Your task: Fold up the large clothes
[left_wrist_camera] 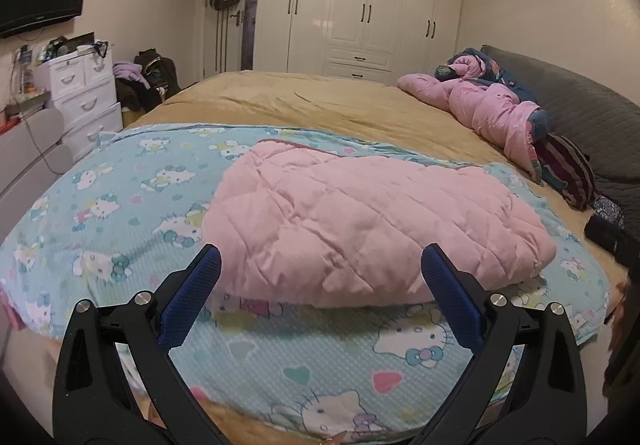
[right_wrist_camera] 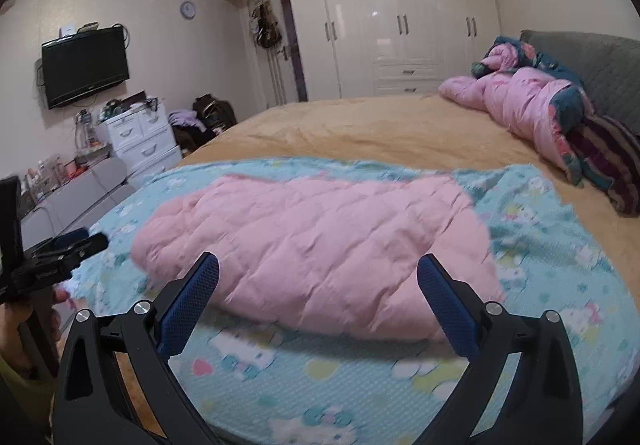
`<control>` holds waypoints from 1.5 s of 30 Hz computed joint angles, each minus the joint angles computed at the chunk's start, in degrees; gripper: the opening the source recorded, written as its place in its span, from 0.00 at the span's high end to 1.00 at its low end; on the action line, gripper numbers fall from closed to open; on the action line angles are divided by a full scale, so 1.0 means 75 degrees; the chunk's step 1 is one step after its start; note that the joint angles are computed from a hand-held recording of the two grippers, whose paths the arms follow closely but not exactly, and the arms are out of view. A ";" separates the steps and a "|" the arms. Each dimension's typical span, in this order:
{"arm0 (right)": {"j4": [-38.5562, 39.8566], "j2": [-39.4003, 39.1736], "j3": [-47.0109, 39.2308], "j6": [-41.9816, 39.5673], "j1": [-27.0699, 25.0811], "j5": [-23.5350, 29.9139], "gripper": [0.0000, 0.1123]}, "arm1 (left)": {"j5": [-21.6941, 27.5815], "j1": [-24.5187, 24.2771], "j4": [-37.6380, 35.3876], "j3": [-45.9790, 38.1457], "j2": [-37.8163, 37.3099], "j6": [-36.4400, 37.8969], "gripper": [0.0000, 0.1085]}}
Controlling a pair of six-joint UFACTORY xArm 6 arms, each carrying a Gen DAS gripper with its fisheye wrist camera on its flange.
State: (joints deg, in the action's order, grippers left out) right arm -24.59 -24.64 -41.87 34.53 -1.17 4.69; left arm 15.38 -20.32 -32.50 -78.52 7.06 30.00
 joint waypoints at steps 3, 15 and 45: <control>-0.1680 -0.0102 0.0229 0.1650 -0.0023 -0.0199 0.12 | -0.0359 -0.0104 0.0249 0.0546 -0.0297 -0.0244 0.14; -0.2550 0.0203 0.0438 0.2779 0.0220 -0.0305 0.12 | -0.0868 -0.0196 0.1800 0.1685 -0.0819 -0.1845 0.14; -0.1690 0.0136 0.0600 0.1908 0.0346 -0.0287 0.12 | -0.0875 -0.0220 0.2051 0.1817 -0.0910 -0.2087 0.14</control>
State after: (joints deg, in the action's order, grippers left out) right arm -37.26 -23.62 -37.37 48.85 1.42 2.53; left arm 8.82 -21.97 -17.11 -64.89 0.23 14.34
